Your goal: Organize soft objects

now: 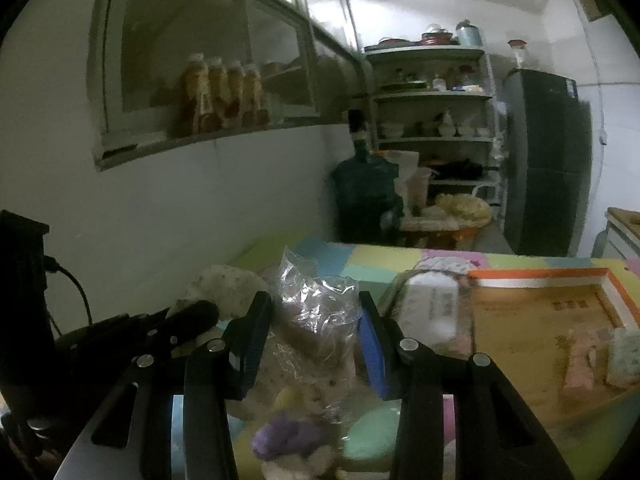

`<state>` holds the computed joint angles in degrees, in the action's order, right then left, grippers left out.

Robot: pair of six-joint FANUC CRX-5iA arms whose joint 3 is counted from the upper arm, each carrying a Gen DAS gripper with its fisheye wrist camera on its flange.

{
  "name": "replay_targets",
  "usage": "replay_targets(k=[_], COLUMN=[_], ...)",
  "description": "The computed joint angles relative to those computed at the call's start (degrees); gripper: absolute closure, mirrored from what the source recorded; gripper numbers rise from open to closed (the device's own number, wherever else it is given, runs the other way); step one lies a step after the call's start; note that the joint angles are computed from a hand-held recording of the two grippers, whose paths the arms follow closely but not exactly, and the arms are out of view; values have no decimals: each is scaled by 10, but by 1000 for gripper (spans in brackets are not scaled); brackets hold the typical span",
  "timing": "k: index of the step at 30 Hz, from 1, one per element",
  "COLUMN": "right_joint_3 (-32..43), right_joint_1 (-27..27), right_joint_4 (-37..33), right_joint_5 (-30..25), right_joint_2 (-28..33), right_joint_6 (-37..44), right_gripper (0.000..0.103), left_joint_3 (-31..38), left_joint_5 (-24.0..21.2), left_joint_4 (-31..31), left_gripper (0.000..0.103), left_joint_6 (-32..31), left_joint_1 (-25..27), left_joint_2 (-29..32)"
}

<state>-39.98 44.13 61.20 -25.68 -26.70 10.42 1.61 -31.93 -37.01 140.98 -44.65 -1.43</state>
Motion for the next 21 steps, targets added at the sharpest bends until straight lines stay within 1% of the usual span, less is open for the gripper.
replay_targets(k=[5,14,21], right_joint_3=[-2,-16,-28], right_joint_1=[-23,-62,-91], right_joint_4=[4,8,-10], right_joint_5=[4,-2,-10], right_joint_2=[-10,-44,-73], right_joint_6=[-6,-10,5], right_gripper=[59,59,59], left_joint_3=[21,79,126], left_joint_5=[18,34,40], left_joint_4=[38,67,122], left_gripper=[93,93,93], left_joint_6=[-30,-71,-130], left_joint_1=[8,-4,-11], left_joint_2=[21,68,115])
